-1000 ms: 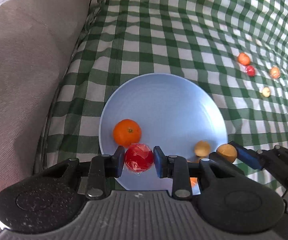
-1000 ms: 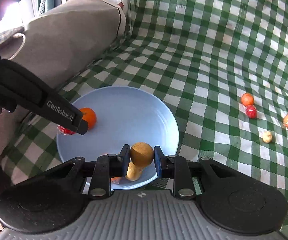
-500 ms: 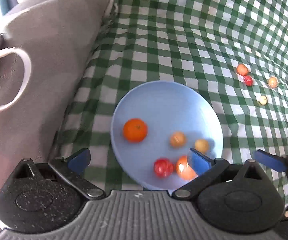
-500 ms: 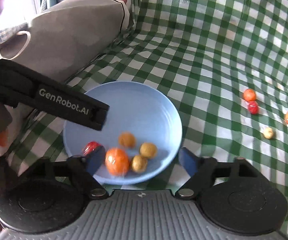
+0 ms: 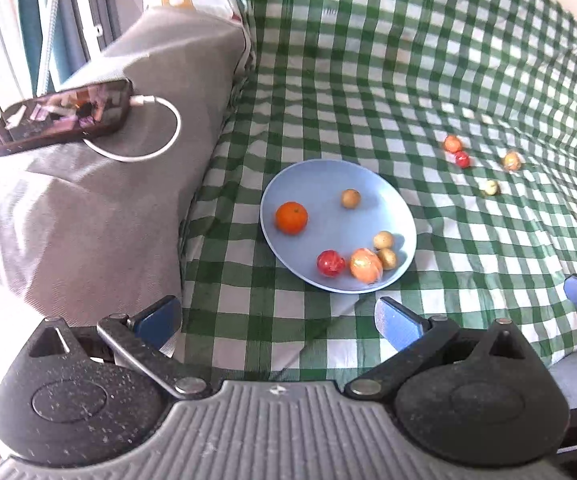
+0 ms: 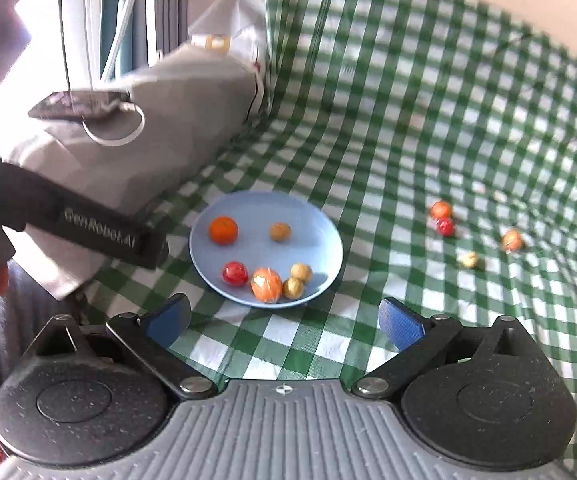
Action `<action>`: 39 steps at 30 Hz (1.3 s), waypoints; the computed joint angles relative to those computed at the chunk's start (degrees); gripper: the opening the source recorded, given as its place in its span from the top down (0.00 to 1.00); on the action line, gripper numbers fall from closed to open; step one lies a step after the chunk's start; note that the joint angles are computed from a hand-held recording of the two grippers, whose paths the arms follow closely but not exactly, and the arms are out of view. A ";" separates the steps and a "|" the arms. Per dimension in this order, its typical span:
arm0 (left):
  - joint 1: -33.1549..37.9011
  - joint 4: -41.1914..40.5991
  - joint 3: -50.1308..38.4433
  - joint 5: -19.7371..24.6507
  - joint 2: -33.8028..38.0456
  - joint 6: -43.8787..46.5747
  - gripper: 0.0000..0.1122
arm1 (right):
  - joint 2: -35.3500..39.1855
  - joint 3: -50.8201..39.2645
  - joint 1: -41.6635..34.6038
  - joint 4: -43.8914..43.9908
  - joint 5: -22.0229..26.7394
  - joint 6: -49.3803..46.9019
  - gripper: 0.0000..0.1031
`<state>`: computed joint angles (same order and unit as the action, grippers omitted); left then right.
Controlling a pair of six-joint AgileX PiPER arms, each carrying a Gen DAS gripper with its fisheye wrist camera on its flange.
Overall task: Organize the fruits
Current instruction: 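Lift both open tools away from the plate and pause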
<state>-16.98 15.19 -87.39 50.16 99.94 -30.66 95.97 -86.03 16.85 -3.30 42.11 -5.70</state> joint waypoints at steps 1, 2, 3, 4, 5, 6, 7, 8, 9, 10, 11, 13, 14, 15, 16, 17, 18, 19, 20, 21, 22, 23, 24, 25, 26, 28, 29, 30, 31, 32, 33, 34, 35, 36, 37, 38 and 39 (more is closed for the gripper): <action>-0.33 0.46 0.62 -0.02 -1.01 -0.43 0.09 | -1.20 0.82 0.10 -0.18 -0.46 0.40 0.03; -0.71 1.11 1.49 -0.15 -2.29 -1.08 0.09 | -2.53 1.78 0.25 -0.43 -0.93 0.89 0.03; -1.24 1.97 2.19 -0.28 -3.26 -2.04 0.09 | -3.51 2.53 0.23 -0.50 -1.29 1.09 0.03; -1.87 2.95 2.70 -0.22 -4.18 -3.10 0.08 | -4.55 3.40 0.23 -0.61 -1.67 1.40 0.03; -2.39 3.69 3.28 -0.23 -5.03 -3.87 0.08 | -5.62 4.23 0.22 -0.68 -2.00 1.73 0.03; -3.00 4.44 3.70 0.03 -5.91 -4.59 0.08 | -6.55 4.93 0.37 -0.93 -2.16 2.28 0.03; -3.60 5.21 4.13 0.23 -6.63 -5.31 0.08 | -7.41 5.51 0.75 -1.28 -2.18 3.04 0.03; -4.11 5.83 4.66 0.33 -7.38 -5.82 0.08 | -8.23 6.15 0.62 -0.88 -2.31 2.83 0.03; -4.53 6.34 5.11 0.31 -7.95 -6.18 0.09 | -9.00 6.72 0.69 -0.79 -2.40 2.96 0.03; -5.04 6.93 5.56 0.47 -8.65 -6.62 0.09 | -9.72 7.26 0.82 -0.78 -2.52 3.08 0.03; -5.53 7.53 5.98 0.62 -9.23 -7.13 0.09 | -10.34 7.75 0.98 -0.88 -2.68 3.20 0.02; -6.26 8.34 6.66 0.88 -10.21 -7.76 0.09 | -11.16 8.49 1.51 -1.64 -3.08 4.08 0.02; -6.51 8.59 6.76 1.03 -10.47 -7.98 0.09 | -11.56 8.77 1.77 -2.03 -3.12 4.53 0.02; -6.55 8.72 6.94 0.88 -10.60 -8.06 0.09 | -11.84 8.96 2.00 -2.39 -3.16 4.95 0.02; -6.63 8.80 7.06 0.86 -10.78 -8.13 0.09 | -12.11 9.16 2.27 -2.77 -3.20 5.40 0.02; -6.65 8.83 7.21 0.78 -10.97 -8.11 0.09 | -12.31 9.29 2.37 -2.95 -3.26 5.60 0.02; -6.66 8.90 7.30 0.73 -11.11 -8.12 0.09 | -12.48 9.35 2.44 -3.18 -3.29 5.84 0.02; -6.66 8.95 7.39 0.66 -11.26 -8.15 0.09 | -12.58 9.40 2.46 -3.29 -3.31 5.96 0.02; -6.61 8.93 7.43 0.63 -11.33 -8.11 0.09 | -12.66 9.47 2.55 -3.51 -3.34 6.23 0.02; -6.33 8.67 7.44 0.46 -11.34 -7.75 0.09 | -12.71 9.46 2.41 -3.47 -3.31 6.13 0.02; -6.21 8.52 7.45 0.43 -11.32 -7.63 0.09 | -12.71 9.43 2.42 -3.61 -3.26 6.30 0.02; -6.11 8.44 7.49 0.34 -11.32 -7.56 0.09 | -12.61 9.30 2.43 -3.70 -3.14 6.46 0.02; -6.08 8.45 7.56 0.29 -11.38 -7.54 0.09 | -12.57 9.30 2.47 -3.75 -3.08 6.58 0.02; -6.00 8.42 7.63 0.25 -11.39 -7.53 0.09 | -12.44 9.20 2.48 -3.72 -3.00 6.59 0.02; -5.92 8.36 7.66 0.25 -11.37 -7.51 0.09 | -12.30 9.07 2.51 -3.76 -2.89 6.64 0.02; -5.64 7.92 7.76 0.18 -11.34 -7.18 0.09 | -12.04 8.92 2.60 -3.85 -2.75 6.66 0.02; -5.52 7.70 7.80 0.10 -11.31 -6.99 0.09 | -11.97 8.88 2.65 -3.79 -2.67 6.57 0.02; -5.41 7.61 7.78 0.11 -11.25 -6.89 0.09 | -11.87 8.81 2.69 -3.74 -2.64 6.45 0.02; -5.32 7.56 7.80 0.01 -11.21 -6.80 0.09 | -11.76 8.72 2.75 -3.82 -2.58 6.46 0.02; -5.27 7.53 7.80 -0.04 -11.19 -6.74 0.09 | -11.65 8.68 2.86 -3.98 -2.57 6.62 0.02; -5.31 7.56 7.81 0.00 -11.20 -6.78 0.09 | -11.53 8.57 2.90 -3.99 -2.52 6.64 0.02; -5.30 7.53 7.80 0.02 -11.19 -6.78 0.09 | -11.41 8.47 2.89 -3.99 -2.47 6.68 0.02; -5.20 7.41 7.77 0.00 -11.10 -6.68 0.09 | -11.23 8.32 2.87 -3.97 -2.39 6.72 0.02; -5.08 7.27 7.72 -0.05 -10.98 -6.55 0.09 | -11.06 8.17 2.80 -3.88 -2.27 6.69 0.02; -4.88 7.01 7.56 -0.09 -10.77 -6.23 0.09 | -10.92 8.04 2.71 -3.83 -2.15 6.73 0.02; -4.79 6.90 7.51 -0.08 -10.63 -6.07 0.09 | -10.84 8.00 2.64 -3.77 -2.10 6.74 0.02; -4.73 6.82 7.44 -0.06 -10.51 -5.96 0.09 | -10.71 7.90 2.60 -3.72 -2.02 6.76 0.02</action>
